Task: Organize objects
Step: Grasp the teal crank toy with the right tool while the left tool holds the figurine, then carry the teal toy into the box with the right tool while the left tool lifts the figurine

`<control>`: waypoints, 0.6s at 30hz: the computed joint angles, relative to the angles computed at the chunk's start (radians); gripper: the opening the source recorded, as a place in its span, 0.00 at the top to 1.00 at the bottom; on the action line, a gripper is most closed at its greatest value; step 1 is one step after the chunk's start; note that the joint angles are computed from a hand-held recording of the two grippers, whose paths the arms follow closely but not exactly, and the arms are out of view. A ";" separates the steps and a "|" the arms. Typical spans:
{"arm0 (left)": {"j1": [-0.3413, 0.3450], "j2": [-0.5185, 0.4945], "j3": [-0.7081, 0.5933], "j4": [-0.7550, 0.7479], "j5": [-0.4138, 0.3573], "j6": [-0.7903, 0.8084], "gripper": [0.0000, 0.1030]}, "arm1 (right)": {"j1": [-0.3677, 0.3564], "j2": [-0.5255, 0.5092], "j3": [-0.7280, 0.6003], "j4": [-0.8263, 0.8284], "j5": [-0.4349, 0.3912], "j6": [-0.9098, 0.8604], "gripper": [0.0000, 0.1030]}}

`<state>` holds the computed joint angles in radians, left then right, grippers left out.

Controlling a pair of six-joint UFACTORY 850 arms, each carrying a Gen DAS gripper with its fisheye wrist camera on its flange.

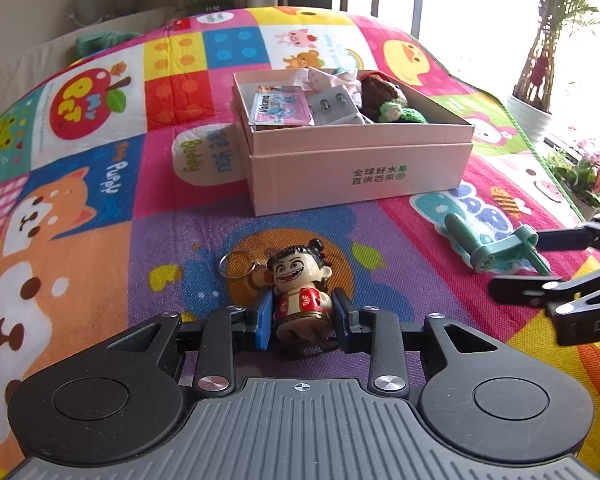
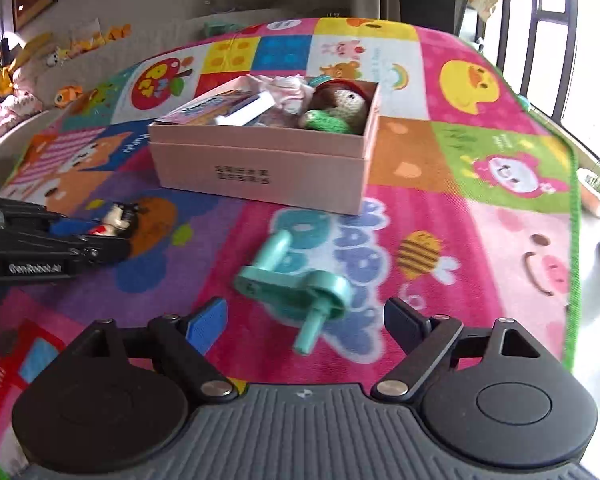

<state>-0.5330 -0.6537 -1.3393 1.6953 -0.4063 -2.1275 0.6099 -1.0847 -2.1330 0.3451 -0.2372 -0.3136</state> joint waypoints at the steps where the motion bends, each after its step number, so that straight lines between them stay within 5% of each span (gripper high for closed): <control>1: -0.001 0.000 0.001 0.001 -0.002 -0.002 0.67 | 0.005 -0.015 -0.025 -0.024 -0.012 0.039 0.16; 7: -0.002 -0.002 -0.005 -0.019 -0.004 0.008 0.66 | 0.041 -0.083 -0.135 -0.317 -0.025 0.306 0.22; 10: 0.001 -0.007 -0.018 -0.067 0.002 0.048 0.66 | 0.044 -0.096 -0.159 -0.320 -0.032 0.301 0.31; 18: 0.012 -0.033 -0.072 -0.178 0.006 0.122 0.66 | 0.043 -0.090 -0.143 -0.311 -0.010 0.294 0.31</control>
